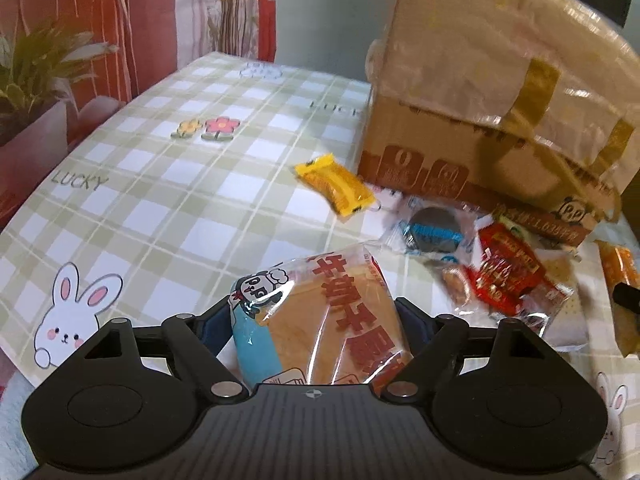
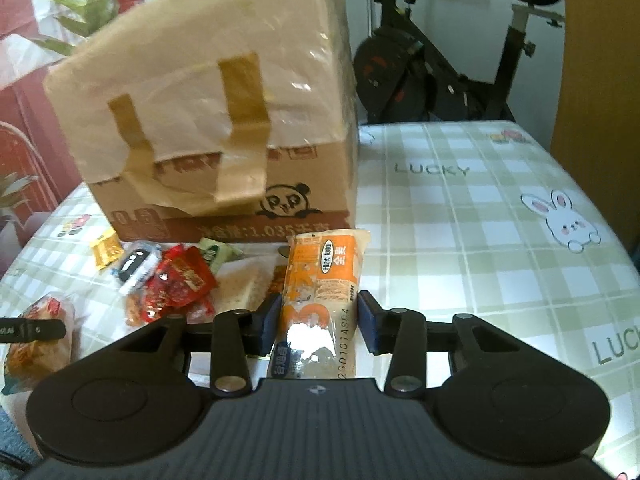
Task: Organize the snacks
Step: 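Carry both bread packets over the box and open both tools to drop them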
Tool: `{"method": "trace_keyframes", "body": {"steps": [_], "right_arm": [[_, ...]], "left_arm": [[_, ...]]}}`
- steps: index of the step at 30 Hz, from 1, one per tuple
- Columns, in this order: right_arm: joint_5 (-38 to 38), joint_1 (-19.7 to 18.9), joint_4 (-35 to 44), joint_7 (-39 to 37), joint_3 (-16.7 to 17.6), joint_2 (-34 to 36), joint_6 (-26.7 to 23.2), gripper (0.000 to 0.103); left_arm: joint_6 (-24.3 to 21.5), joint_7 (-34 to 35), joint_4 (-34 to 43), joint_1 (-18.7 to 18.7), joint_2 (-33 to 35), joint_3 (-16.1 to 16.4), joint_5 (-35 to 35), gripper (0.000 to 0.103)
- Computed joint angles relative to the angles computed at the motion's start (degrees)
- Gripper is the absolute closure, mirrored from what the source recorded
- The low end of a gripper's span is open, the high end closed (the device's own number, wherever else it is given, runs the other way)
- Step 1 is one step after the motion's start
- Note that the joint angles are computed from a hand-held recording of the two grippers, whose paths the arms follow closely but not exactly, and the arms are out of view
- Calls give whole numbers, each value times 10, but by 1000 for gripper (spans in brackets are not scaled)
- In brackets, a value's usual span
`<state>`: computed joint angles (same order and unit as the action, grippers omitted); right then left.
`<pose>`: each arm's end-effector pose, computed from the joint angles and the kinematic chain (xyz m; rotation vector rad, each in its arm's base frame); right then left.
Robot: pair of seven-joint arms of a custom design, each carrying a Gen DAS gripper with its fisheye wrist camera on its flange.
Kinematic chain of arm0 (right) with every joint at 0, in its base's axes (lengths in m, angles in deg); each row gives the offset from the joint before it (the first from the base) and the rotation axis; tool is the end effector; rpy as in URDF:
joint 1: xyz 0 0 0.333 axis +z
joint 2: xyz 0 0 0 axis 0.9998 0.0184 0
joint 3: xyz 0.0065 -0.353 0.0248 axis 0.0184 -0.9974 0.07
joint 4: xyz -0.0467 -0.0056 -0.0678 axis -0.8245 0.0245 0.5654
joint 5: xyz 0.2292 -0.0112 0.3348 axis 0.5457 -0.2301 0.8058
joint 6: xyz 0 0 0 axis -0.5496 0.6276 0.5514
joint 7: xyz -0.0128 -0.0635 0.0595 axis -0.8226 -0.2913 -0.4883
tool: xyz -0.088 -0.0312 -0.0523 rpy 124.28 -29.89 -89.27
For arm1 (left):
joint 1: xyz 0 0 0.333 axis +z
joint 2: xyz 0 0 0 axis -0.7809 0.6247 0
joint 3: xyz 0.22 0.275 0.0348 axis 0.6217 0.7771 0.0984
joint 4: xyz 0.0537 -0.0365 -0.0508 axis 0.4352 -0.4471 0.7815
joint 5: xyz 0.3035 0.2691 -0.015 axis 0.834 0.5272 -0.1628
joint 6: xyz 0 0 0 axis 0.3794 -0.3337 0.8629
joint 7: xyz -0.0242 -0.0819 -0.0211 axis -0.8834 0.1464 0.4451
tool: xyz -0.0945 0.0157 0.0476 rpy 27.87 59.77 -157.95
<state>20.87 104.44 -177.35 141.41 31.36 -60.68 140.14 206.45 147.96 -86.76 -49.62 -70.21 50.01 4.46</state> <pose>0.6959 0.1852 0.4201 -1.5926 1.7205 -0.5664 0.6743 0.0053 0.4657 -1.9342 1.7702 -0.7006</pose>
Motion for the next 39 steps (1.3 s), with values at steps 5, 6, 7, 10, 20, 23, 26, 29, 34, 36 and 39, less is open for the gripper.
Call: {"method": "trace_keyframes", "body": {"steps": [5, 6, 7, 10, 20, 23, 26, 29, 34, 36, 39], "right_arm": [[5, -7, -8, -4, 11, -13, 13, 60], [7, -8, -8, -5, 13, -15, 17, 60], [7, -7, -8, -6, 14, -16, 19, 60], [6, -2, -6, -10, 12, -21, 28, 60], [0, 28, 24, -23, -14, -27, 73, 60], [-1, 33, 40, -34, -20, -26, 85, 60], [1, 20, 65, -48, -4, -20, 96, 60], [-7, -28, 108, -74, 53, -2, 89, 60], [-10, -42, 234, -124, 68, 67, 48, 60], [-2, -40, 298, -140, 65, 103, 16, 60], [5, -7, 381, -131, 5, 149, -27, 60]], "left_arm": [[50, 48, -18, 12, -14, -17, -25, 19], [64, 64, -20, 15, -17, -22, -33, 19], [81, 81, -23, 19, -19, -27, -41, 19], [123, 149, -23, 40, -23, -56, -83, 19], [159, 435, 63, 165, 3, -235, -307, 19], [160, 504, 100, 188, 17, -275, -363, 19], [155, 543, 141, 183, 34, -283, -391, 19], [121, 527, 200, 136, 58, -238, -375, 19], [81, 471, 323, 47, 130, -155, -311, 19], [55, 425, 372, 18, 160, -125, -274, 19], [16, 364, 455, -13, 215, -91, -213, 19]]}}
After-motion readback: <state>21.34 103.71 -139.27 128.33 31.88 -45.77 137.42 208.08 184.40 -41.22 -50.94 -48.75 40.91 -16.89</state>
